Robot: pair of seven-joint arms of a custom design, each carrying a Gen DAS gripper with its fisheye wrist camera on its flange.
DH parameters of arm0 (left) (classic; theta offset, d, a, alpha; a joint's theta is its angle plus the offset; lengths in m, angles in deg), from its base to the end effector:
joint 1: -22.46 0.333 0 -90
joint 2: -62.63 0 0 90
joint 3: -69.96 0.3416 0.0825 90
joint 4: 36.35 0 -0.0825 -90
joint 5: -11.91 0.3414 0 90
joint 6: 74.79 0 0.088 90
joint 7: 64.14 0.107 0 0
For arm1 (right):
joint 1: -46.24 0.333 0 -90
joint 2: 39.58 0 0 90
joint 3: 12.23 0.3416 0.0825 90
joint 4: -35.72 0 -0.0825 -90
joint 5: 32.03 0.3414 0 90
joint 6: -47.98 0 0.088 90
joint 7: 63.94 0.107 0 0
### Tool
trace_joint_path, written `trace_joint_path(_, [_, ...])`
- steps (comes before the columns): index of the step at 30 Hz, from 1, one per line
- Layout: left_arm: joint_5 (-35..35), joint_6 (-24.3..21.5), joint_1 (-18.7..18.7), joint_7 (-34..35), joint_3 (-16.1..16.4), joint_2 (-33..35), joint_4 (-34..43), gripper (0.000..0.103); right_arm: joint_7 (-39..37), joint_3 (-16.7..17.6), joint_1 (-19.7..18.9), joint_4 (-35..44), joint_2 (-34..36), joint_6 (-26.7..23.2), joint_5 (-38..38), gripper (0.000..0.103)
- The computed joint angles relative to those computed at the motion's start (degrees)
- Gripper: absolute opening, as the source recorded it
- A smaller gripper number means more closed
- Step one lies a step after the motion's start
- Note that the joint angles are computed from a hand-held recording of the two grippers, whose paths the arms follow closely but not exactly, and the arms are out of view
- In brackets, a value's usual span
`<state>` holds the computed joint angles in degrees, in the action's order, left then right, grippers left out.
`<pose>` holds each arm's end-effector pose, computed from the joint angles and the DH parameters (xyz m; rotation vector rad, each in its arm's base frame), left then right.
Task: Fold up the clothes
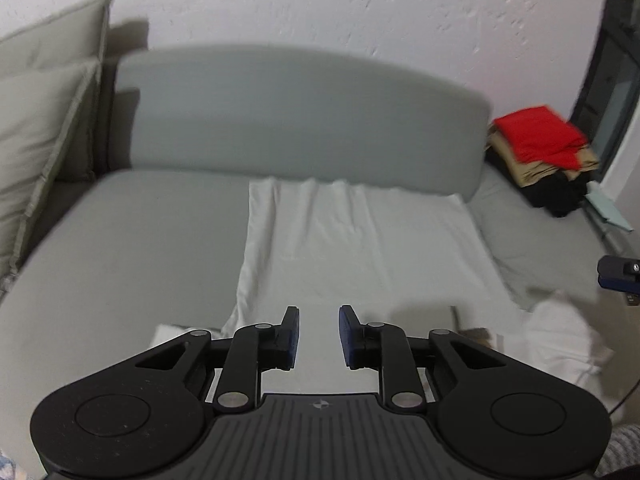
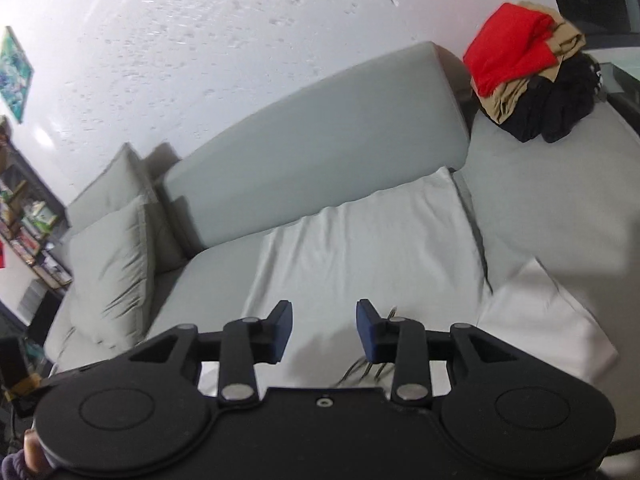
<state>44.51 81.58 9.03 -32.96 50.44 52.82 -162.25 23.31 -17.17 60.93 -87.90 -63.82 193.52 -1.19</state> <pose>0.4042 -0.2997 0.5712 -1.7989 1.8167 -0.8960 0.4203 0.0564 0.6908 -1.4843 1.6569 -0.1663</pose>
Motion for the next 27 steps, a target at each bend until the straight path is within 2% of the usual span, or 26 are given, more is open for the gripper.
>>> trace_joint_path(2, [1.2, 1.3, 0.8, -1.0, 0.5, 5.8, 2.5, 0.011, 0.0, -0.6, -0.2, 0.8, 6.1, 3.5, 1.6, 0.032])
trace_joint_path(5, [4.4, 3.5, -0.2, -5.7, 3.3, 13.7, 6.4, 0.006, 3.1, 0.6, -2.7, 2.5, 15.0, 8.8, 0.8, 0.007])
trace_joint_path(8, [6.7, 5.6, -2.4, -8.9, 6.5, 20.9, 11.7, 0.006, 3.8, 1.4, -4.6, 4.9, 22.6, 12.5, 2.6, 0.007])
trace_joint_path(10, [6.6, 6.7, -4.0, -7.1, 7.8, 25.9, 16.3, 0.006, -1.1, 2.7, -5.8, 7.9, 27.3, 12.5, 9.3, 0.007])
trace_joint_path(12, [10.0, 6.6, -7.1, -6.6, 11.0, 30.3, 21.1, 0.007, -10.8, 5.5, -7.8, 11.9, 31.8, 10.5, 19.4, 0.007])
trace_joint_path(14, [12.6, 2.9, -10.7, -8.0, 15.3, 33.6, 25.4, 0.007, -16.9, 7.8, -9.7, 15.9, 35.9, 7.7, 24.0, 0.007])
trace_joint_path(16, [14.8, -1.5, -13.2, -10.9, 19.1, 36.4, 29.1, 0.007, -17.1, 8.0, -9.9, 18.6, 39.3, 8.6, 20.9, 0.007])
trace_joint_path(17, [17.0, -2.5, -14.3, -15.3, 21.6, 36.6, 29.3, 0.007, -16.3, 8.0, -9.8, 19.3, 40.5, 10.5, 18.9, 0.0])
trace_joint_path(19, [20.6, -6.0, -14.9, -22.0, 24.2, 36.6, 29.6, 0.008, -11.9, 7.0, -9.3, 18.8, 41.9, 18.5, 15.9, 0.0])
trace_joint_path(20, [22.2, -8.0, -14.8, -23.9, 24.9, 36.6, 29.9, 0.012, -5.8, 4.2, -7.5, 18.4, 42.6, 21.6, 11.1, 0.001])
trace_joint_path(21, [24.0, -10.0, -13.9, -25.3, 24.3, 36.7, 30.2, 0.011, -1.7, 2.2, -6.7, 18.5, 43.4, 22.3, 7.6, 0.001])
trace_joint_path(23, [24.0, -19.0, -15.6, -23.4, 25.8, 38.2, 33.4, 0.008, 5.5, -1.8, -4.9, 18.9, 44.8, 23.2, 1.3, 0.0])
trace_joint_path(25, [24.4, -19.2, -13.4, -24.7, 24.0, 37.4, 33.3, 0.007, 7.6, -1.7, -4.4, 18.8, 44.7, 24.2, -2.1, 0.0])
trace_joint_path(26, [24.6, -18.7, -12.4, -25.5, 23.5, 36.9, 33.1, 0.007, 9.0, -1.8, -3.6, 18.1, 44.3, 26.8, -3.4, 0.003])
trace_joint_path(27, [26.1, -16.4, -11.7, -28.1, 23.2, 35.9, 32.1, 0.007, 10.2, -0.2, -4.2, 17.4, 44.0, 29.9, -3.4, 0.006])
